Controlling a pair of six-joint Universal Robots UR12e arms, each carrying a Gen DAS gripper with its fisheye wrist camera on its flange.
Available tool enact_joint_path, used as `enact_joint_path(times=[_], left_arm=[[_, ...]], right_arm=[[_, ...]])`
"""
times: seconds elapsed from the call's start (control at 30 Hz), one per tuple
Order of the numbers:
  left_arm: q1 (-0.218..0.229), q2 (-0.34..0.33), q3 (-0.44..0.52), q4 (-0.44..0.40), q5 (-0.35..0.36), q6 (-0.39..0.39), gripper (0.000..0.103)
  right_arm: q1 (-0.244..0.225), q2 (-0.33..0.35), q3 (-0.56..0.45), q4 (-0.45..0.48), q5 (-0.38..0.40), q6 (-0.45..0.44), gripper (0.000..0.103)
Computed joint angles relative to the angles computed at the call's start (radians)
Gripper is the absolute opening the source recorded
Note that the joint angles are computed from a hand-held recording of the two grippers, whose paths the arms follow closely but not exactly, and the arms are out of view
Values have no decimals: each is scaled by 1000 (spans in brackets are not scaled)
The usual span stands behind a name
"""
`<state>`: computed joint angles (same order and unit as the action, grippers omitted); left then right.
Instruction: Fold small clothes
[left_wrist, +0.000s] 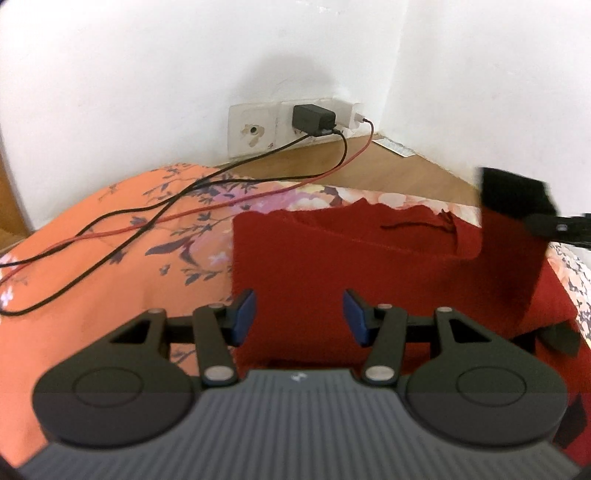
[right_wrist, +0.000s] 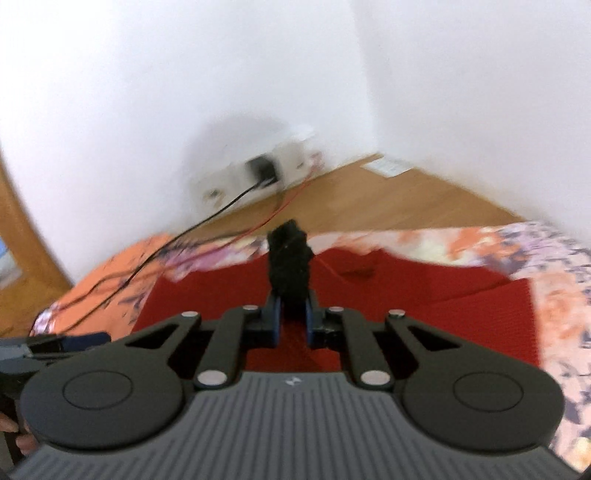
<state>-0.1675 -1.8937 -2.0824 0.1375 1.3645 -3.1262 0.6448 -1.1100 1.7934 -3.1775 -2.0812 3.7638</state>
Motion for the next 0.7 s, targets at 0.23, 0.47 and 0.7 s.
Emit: enact_joint_path(times=[0.23, 0.47, 0.7], left_arm=[[-16, -32, 22, 1, 17, -16, 53], [-26, -59, 30, 0, 51, 0, 53], [-36, -63, 34, 2, 84, -2, 53]], right_arm=[[-11, -65, 115, 7, -122, 125, 11], [-36, -84, 208, 83, -60, 311, 13], [-41, -99, 242, 21, -23, 392, 45]])
